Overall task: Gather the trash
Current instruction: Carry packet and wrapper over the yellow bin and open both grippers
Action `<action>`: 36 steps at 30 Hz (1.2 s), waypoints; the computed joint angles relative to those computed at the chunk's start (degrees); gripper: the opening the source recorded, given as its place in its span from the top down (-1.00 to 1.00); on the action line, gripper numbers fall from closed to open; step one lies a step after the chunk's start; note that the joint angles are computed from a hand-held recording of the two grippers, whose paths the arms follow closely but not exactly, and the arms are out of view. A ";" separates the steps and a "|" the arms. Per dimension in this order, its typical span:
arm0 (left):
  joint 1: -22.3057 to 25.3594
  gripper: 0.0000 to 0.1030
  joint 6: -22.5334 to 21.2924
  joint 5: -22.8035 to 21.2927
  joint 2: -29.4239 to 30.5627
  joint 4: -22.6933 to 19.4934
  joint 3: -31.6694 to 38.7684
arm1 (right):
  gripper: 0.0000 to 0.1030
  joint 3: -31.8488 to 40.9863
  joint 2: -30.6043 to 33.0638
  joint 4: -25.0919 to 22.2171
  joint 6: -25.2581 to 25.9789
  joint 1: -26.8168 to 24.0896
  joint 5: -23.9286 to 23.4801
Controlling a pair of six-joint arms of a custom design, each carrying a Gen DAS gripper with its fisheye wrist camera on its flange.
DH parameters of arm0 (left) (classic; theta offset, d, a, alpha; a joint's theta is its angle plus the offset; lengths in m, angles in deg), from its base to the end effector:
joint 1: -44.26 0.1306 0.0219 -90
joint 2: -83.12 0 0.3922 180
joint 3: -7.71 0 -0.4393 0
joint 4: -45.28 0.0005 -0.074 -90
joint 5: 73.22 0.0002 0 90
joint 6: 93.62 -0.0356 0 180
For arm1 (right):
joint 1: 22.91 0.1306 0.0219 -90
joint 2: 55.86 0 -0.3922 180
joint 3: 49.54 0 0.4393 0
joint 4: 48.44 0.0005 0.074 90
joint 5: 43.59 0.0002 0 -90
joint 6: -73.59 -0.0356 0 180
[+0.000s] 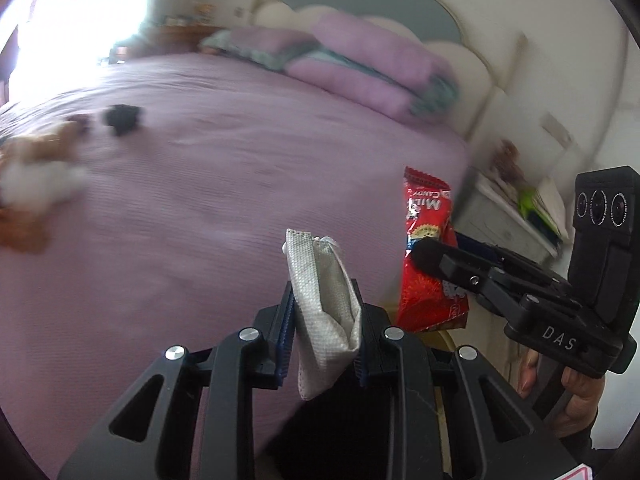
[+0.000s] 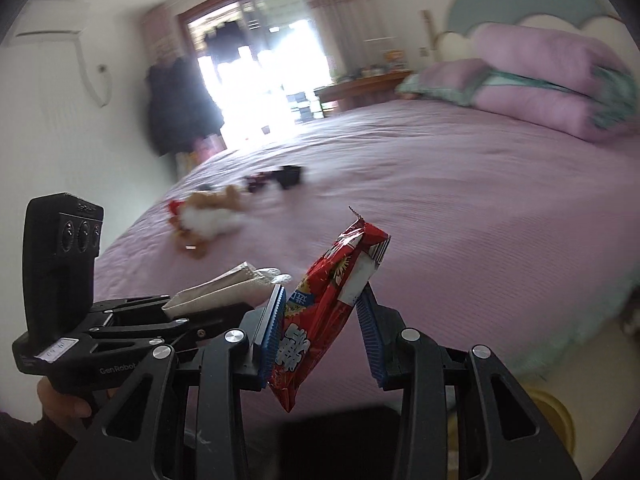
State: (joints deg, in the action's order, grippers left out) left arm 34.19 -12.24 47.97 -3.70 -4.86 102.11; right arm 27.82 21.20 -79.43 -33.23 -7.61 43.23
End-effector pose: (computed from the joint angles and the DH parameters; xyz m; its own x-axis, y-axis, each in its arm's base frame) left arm 0.5395 -0.1150 0.4527 -0.6612 0.2476 -0.7082 0.5904 0.7542 -0.2875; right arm 0.4505 0.1248 0.4591 -0.5608 0.1461 -0.8150 -0.1538 0.9488 0.2759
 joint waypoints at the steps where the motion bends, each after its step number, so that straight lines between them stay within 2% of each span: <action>1: -1.26 0.51 -0.42 -0.27 0.05 -0.33 -0.21 | 0.30 -1.38 -1.21 -0.20 -0.44 -0.98 0.25; 5: -5.78 0.51 -1.98 -1.55 1.60 -2.05 0.25 | 0.30 -5.68 -4.73 -2.48 -1.20 -3.49 3.73; 10: -10.55 0.51 -4.06 -2.61 3.39 -3.23 0.26 | 0.30 -11.20 -9.28 -5.28 -3.12 -7.47 5.77; 17: -15.64 0.51 -5.88 -3.50 6.54 -5.31 0.66 | 0.30 -17.60 -13.71 -8.98 -6.47 -12.35 5.19; 23: -18.04 0.51 -5.60 -2.51 9.65 -6.90 1.06 | 0.30 -20.40 -14.86 -10.36 -6.70 -14.34 4.26; 24: -18.36 0.48 -5.50 -2.60 10.04 -7.05 0.95 | 0.30 -20.66 -14.89 -10.53 -6.92 -14.62 4.24; 25: -18.71 0.13 -5.23 -3.30 10.22 -6.81 0.71 | 0.30 -20.86 -14.90 -10.77 -7.15 -15.00 3.92; 26: -19.03 -0.35 -4.99 -4.13 10.07 -6.14 0.23 | 0.30 -21.01 -14.91 -11.01 -7.31 -15.19 3.85; 27: -19.22 -0.48 -4.51 -4.80 9.57 -4.72 -0.65 | 0.30 -21.22 -15.02 -11.14 -7.54 -15.37 4.03; 29: -19.54 -0.51 -4.75 -5.05 8.86 -2.95 -1.75 | 0.30 -21.56 -15.13 -11.61 -8.02 -15.85 3.59; 36: -19.29 -0.51 -5.41 -6.76 9.40 -3.38 -0.83 | 0.30 -22.19 -14.72 -13.64 -8.31 -15.46 3.70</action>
State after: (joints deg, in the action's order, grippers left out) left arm 14.90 -17.65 41.21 5.69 -8.23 101.28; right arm 5.63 6.48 -93.07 -41.54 -23.07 46.92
